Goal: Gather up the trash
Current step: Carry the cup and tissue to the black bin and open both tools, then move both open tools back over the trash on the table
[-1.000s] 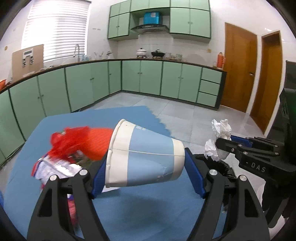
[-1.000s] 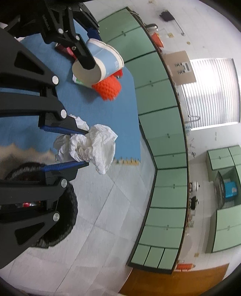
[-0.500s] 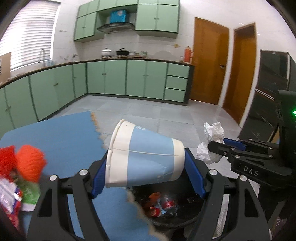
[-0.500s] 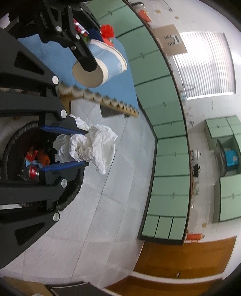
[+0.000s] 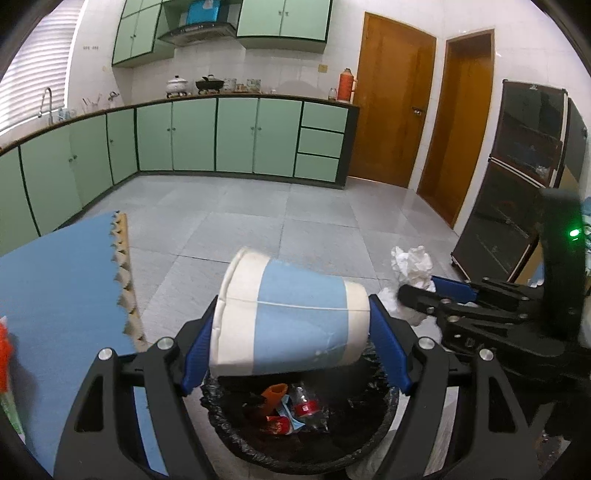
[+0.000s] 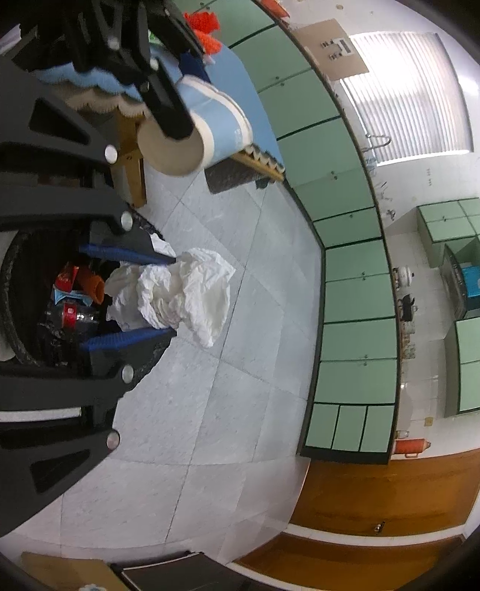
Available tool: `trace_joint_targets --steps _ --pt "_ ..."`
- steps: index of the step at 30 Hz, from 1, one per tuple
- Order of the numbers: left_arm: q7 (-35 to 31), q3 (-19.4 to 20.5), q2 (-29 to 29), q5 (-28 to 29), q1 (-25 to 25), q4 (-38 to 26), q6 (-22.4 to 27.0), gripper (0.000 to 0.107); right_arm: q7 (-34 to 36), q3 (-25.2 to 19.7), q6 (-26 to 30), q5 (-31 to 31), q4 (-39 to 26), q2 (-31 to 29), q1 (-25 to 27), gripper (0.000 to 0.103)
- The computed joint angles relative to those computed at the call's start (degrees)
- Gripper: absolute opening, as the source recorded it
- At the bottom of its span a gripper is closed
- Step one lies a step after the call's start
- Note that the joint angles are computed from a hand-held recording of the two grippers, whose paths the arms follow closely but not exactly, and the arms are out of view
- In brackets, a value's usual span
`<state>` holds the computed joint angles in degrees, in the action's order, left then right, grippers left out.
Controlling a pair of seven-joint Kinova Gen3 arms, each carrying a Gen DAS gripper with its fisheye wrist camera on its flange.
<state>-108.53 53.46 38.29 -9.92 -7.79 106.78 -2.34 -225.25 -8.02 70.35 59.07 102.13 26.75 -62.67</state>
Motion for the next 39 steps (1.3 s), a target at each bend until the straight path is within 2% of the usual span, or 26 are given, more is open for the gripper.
trace_joint_targets --steps 7,11,16,20,24,26,29,33,39 --pt "-1.69 2.96 2.7 0.67 -1.55 -1.86 2.18 0.075 -2.35 0.14 -1.5 -1.26 2.44 -0.48 1.29 0.05" --pt "-2.44 3.75 2.94 2.0 -2.16 -1.89 2.02 0.075 -2.44 -0.08 -0.43 -1.91 2.14 -0.53 1.07 0.054" --pt "-2.88 6.56 2.2 2.67 -5.14 -0.92 1.14 0.075 -2.42 -0.3 1.03 -1.71 1.42 -0.63 0.33 0.059" --pt "-2.22 8.57 -0.15 1.79 -9.28 1.77 -0.65 0.075 -2.0 -0.48 2.68 -0.78 -0.16 -0.54 -0.71 0.07" --pt "0.26 10.29 -3.97 -0.32 -15.32 6.31 -4.27 0.081 0.14 -0.36 4.14 0.8 -3.23 0.3 -1.56 0.082" --pt "1.95 10.67 -5.93 -1.42 -18.34 8.17 -5.59 0.084 1.25 -0.08 4.05 1.94 -5.32 1.05 -1.89 0.093" --pt "4.71 11.05 -8.99 -2.9 -23.51 10.7 -7.37 0.086 3.01 0.63 3.3 3.08 -8.49 2.22 -2.13 0.097" --pt "8.62 10.46 -12.84 -4.52 -29.55 12.63 -8.5 0.087 8.56 2.02 1.29 4.25 -14.27 4.59 -2.0 0.097" --pt "13.7 6.85 -17.94 -7.18 -36.35 14.11 -9.44 0.087 17.6 5.15 -3.4 4.5 -23.25 8.89 -2.32 0.097"
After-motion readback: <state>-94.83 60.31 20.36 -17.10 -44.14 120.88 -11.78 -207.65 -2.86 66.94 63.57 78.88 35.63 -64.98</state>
